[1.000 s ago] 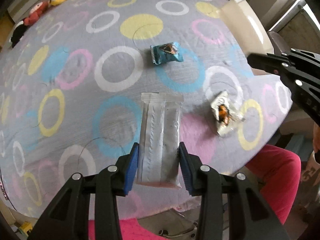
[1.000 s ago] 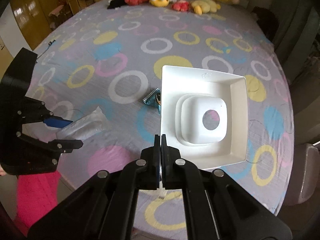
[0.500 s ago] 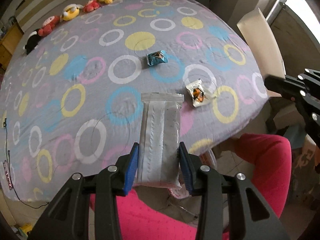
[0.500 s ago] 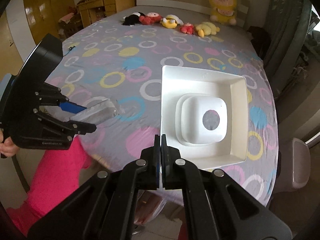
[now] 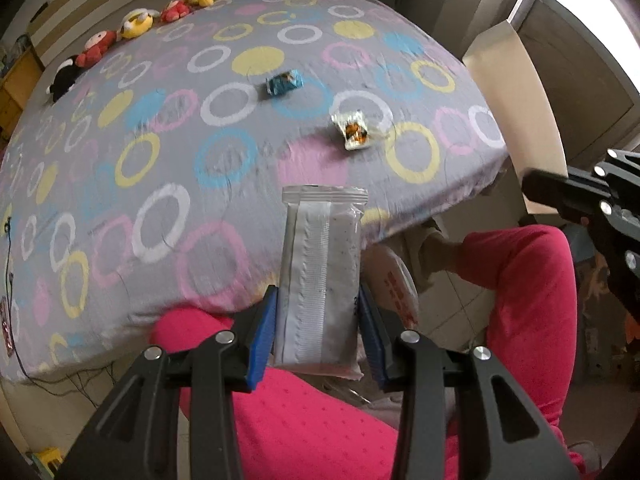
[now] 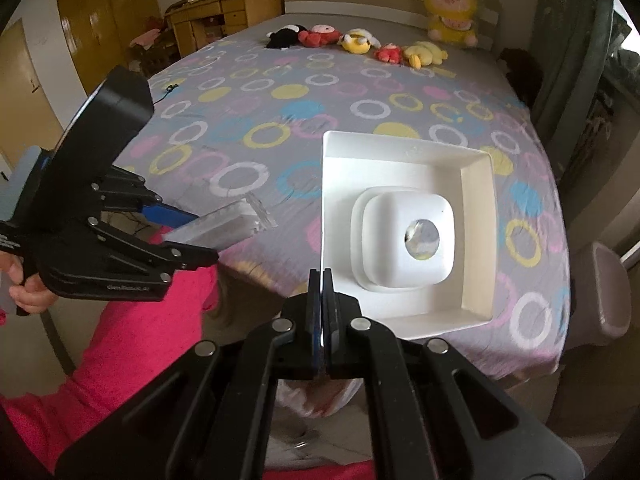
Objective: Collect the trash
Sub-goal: 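Carry the white packet and white tray down toward the floor bin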
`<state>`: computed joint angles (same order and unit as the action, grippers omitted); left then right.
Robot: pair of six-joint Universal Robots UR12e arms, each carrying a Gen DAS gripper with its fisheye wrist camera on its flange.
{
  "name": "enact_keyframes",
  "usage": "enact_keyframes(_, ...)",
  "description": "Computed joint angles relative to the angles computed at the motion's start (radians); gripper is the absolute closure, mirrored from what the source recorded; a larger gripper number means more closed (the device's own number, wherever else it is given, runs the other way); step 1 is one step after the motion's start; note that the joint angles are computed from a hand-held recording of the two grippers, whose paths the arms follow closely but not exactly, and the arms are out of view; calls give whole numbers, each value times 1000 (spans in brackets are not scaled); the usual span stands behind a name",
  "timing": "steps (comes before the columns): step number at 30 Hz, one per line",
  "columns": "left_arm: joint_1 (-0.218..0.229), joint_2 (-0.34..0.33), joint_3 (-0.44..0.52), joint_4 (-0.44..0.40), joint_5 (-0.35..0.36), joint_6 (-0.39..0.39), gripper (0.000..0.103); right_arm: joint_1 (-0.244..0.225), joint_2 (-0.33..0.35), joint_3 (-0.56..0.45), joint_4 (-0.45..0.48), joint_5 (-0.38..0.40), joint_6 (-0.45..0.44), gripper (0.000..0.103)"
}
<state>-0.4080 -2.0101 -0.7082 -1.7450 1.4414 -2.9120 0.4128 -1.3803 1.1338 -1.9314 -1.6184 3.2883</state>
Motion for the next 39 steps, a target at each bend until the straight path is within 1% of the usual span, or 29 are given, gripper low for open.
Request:
enact_keyframes(3,-4,30,-62,25,8,-4,64,9,-15,32,-8,18,32,101)
enact_keyframes(6,-5,48,-103,31,3,-8,64,19,-24,53,-11,18,45,101)
enact_keyframes(9,-11,66,-150,46,14,-7,64,25,-33,79,-10,34,65,101)
enact_keyframes(14,-18,78,-194,48,9,-5,64,28,-45,116,-10,54,93,101)
enact_keyframes(18,-31,90,-237,75,22,7,64,34,-49,142,-13,60,107,101)
enact_keyframes(21,-36,90,-251,75,18,11,64,32,-52,161,-19,70,124,101)
enact_keyframes(24,-45,89,-268,86,37,12,64,33,-52,173,-14,60,121,101)
enact_keyframes(27,-47,85,-275,80,24,15,64,26,-55,191,-15,84,139,101)
enact_keyframes(31,-53,78,-290,84,24,16,64,14,-59,217,-10,116,182,101)
enact_keyframes(39,-60,58,-311,52,8,4,64,-5,-62,262,1,178,246,101)
